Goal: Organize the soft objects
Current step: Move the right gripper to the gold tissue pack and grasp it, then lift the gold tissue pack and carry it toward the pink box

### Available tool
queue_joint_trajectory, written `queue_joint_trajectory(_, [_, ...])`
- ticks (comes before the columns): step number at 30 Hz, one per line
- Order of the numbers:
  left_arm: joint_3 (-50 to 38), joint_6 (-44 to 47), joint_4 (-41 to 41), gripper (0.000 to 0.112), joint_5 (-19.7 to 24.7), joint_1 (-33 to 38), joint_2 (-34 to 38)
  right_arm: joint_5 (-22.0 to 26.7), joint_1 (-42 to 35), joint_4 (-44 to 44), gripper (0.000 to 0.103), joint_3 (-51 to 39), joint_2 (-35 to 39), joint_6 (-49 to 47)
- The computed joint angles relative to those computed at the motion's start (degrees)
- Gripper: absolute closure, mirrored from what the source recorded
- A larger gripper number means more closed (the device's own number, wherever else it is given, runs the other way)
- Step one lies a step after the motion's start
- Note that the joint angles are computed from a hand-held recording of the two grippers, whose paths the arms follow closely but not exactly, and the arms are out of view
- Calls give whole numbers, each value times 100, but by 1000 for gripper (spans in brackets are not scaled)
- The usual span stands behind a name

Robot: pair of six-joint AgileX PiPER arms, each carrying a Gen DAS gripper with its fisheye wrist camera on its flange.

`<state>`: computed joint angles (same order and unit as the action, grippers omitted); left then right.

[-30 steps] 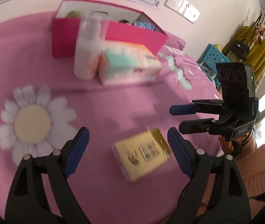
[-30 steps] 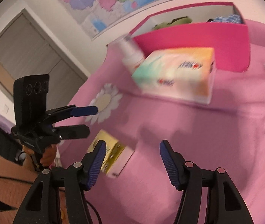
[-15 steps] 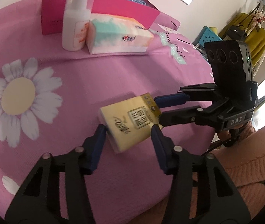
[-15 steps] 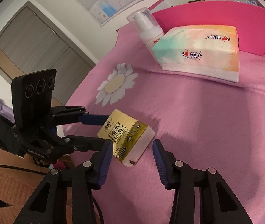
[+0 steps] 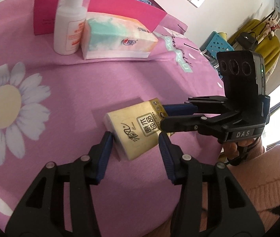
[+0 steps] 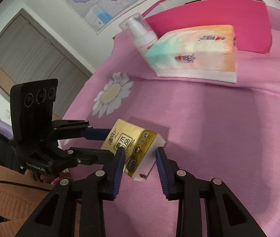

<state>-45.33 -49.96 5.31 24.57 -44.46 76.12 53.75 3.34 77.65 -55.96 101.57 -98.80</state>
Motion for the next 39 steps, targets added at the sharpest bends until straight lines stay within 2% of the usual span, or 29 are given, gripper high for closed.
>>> queue_joint_trajectory(4, [-75, 251, -261, 62, -164, 169, 156, 23, -177, 41, 71, -23, -17, 65])
queue_joint_trajectory(8, [-31, -86, -4, 62, -120, 201, 116, 93, -305, 40, 69, -32, -16, 121])
queue_joint_trajectory(10, [-52, -495, 410, 62, 48, 97, 82, 129, -342, 21, 69, -48, 9, 153])
queue_joint_trajectory(14, [50, -235, 135, 64, -71, 94, -33, 188, -350, 21, 69, -23, 27, 119])
queue_joint_trajectory(16, [64, 47, -142, 74, -158, 94, -35, 193, -324, 58, 69, -3, 33, 57])
queue_joint_trajectory(29, [-52, 212, -361, 74, -242, 129, 113, -73, -198, 353, 71, 159, -31, -216])
queue_joint_trajectory(39, [-285, 442, -369, 74, -256, 220, 251, -64, -347, 385, 71, 119, -123, -196])
